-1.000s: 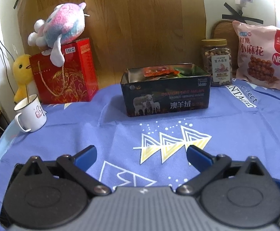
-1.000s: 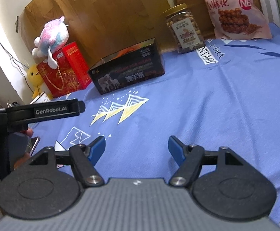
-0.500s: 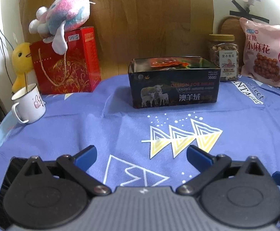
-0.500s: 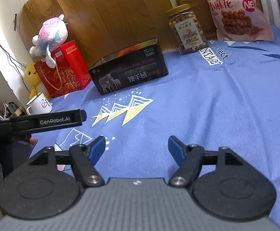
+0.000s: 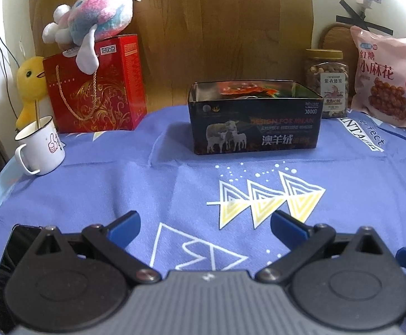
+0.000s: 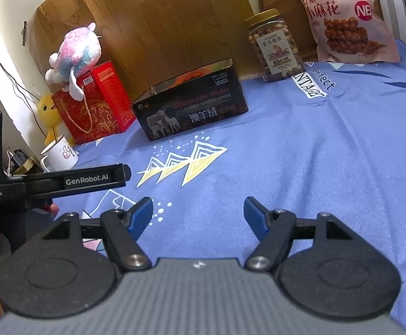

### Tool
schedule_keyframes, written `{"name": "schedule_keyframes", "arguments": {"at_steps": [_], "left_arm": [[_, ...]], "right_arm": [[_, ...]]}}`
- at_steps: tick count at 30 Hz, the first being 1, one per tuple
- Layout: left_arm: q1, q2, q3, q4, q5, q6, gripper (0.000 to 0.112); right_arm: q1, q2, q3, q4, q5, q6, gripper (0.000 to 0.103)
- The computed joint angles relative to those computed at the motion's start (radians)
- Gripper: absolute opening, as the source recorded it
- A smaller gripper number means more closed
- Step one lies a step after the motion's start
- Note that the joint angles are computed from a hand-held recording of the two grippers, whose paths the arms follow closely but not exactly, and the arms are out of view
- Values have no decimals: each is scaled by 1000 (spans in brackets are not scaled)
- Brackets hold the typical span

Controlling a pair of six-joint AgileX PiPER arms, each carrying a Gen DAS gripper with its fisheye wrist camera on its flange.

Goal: Organize snacks

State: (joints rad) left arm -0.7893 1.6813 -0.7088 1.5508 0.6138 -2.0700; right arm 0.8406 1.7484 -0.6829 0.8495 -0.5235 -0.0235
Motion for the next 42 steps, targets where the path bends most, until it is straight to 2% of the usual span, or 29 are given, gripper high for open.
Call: {"name": "schedule_keyframes", "arguments": {"at_steps": [5, 15, 42], "left_arm": [[7, -6, -3, -3, -16, 7, 103], [-23, 1, -20, -3, 14, 26, 103], [-34, 29, -56, -97, 12, 133, 103]], "right_arm": [[0, -6, 3, -4, -1, 3, 74], [4, -10, 22, -22, -25, 50, 74], [1, -12, 64, -104, -70, 150, 74]]}}
